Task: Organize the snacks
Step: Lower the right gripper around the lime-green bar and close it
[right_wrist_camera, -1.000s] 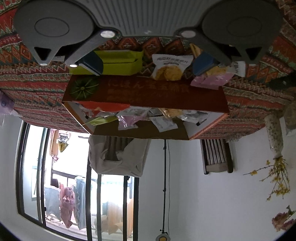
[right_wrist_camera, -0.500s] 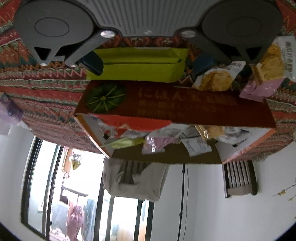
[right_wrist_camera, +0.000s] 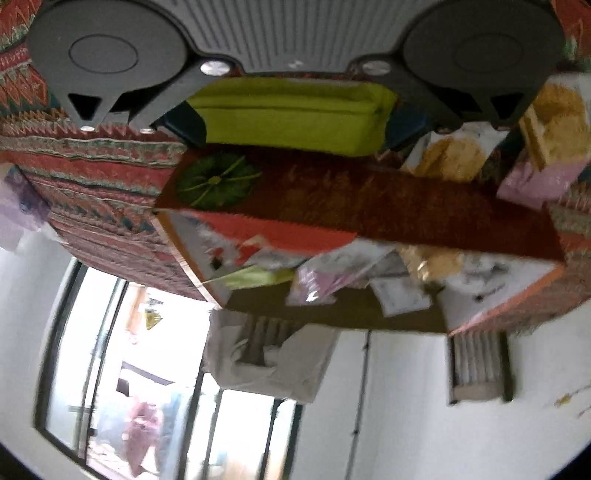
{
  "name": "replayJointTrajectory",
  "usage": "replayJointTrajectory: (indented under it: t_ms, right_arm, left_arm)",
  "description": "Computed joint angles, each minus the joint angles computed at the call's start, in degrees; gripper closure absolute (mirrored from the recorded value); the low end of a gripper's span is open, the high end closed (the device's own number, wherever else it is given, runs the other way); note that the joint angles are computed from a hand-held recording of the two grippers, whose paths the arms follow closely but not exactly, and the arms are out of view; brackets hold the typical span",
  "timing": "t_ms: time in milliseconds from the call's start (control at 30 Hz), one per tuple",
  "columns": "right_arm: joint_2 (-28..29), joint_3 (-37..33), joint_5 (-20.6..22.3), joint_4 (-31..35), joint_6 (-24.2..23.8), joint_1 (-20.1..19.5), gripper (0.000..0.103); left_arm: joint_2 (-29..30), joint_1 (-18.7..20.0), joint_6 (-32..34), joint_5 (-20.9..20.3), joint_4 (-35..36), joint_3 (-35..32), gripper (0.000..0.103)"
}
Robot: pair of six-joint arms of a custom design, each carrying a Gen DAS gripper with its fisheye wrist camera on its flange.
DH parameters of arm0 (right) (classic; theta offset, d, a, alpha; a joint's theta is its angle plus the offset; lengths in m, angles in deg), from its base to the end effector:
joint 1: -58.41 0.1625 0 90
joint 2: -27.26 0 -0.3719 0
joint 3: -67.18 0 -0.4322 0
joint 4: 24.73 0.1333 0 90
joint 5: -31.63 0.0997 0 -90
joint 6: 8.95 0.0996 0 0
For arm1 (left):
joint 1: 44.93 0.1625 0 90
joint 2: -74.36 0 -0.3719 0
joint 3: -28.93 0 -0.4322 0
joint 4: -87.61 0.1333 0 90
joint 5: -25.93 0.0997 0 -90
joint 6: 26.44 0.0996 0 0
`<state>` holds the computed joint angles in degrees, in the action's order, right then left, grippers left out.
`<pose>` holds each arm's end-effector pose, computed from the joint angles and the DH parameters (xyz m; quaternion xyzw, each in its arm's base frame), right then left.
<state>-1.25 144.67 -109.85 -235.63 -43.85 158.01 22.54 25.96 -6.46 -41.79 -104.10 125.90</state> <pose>0.1714 -0.6813 0.0895 0.0400 -0.7714 0.4391 0.4588 -0.0566 -0.6858 0.1808 0.2028 0.8449 -0.4635 0.1737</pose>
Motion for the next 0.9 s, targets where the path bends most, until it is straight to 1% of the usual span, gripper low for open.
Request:
replayJointTrajectory:
  t_ms: [100,167,267,300,367,567,767,833,900]
  right_arm:
    - [1.42,-3.5,-2.47,1.76,2.88,-0.31,0.0]
    - [1.97,-4.73,-2.41,3.62,3.79,-0.67,0.0]
    - [2.4,-5.03,-2.14,5.54,3.05,-0.58,0.0]
    - [2.04,-4.3,-1.59,6.2,2.98,-0.62,0.0]
    - [1.35,-2.29,-0.22,5.1,1.0,-0.69,0.0]
    - [-3.92,6.57,6.18,4.78,-2.96,-1.2,0.005]
    - [-8.48,13.94,10.73,3.8,-7.13,-1.71,0.007]
    - [-9.58,15.66,11.69,3.29,-7.89,-1.82,0.009]
    - [-10.86,17.17,12.65,2.24,-6.62,-1.81,0.009]
  left_arm:
    - [0.07,-0.03,-0.07,0.32,0.06,-0.08,0.0]
    - [0.12,-0.03,-0.14,0.4,0.13,-0.17,0.0]
    - [0.05,-0.01,-0.4,0.29,0.23,-0.13,0.0]
    - [0.07,-0.02,-0.48,0.4,0.33,-0.18,0.0]
    - [0.15,-0.08,-0.6,0.72,0.4,-0.24,0.0]
    - [0.32,-0.23,-0.98,1.66,0.3,-0.37,0.0]
    - [0.5,-0.42,-1.18,2.66,-0.06,-0.41,0.0]
    - [0.58,-0.51,-1.14,3.01,-0.06,-0.46,0.0]
    - [0.69,-0.61,-1.1,3.4,-0.05,-0.55,0.0]
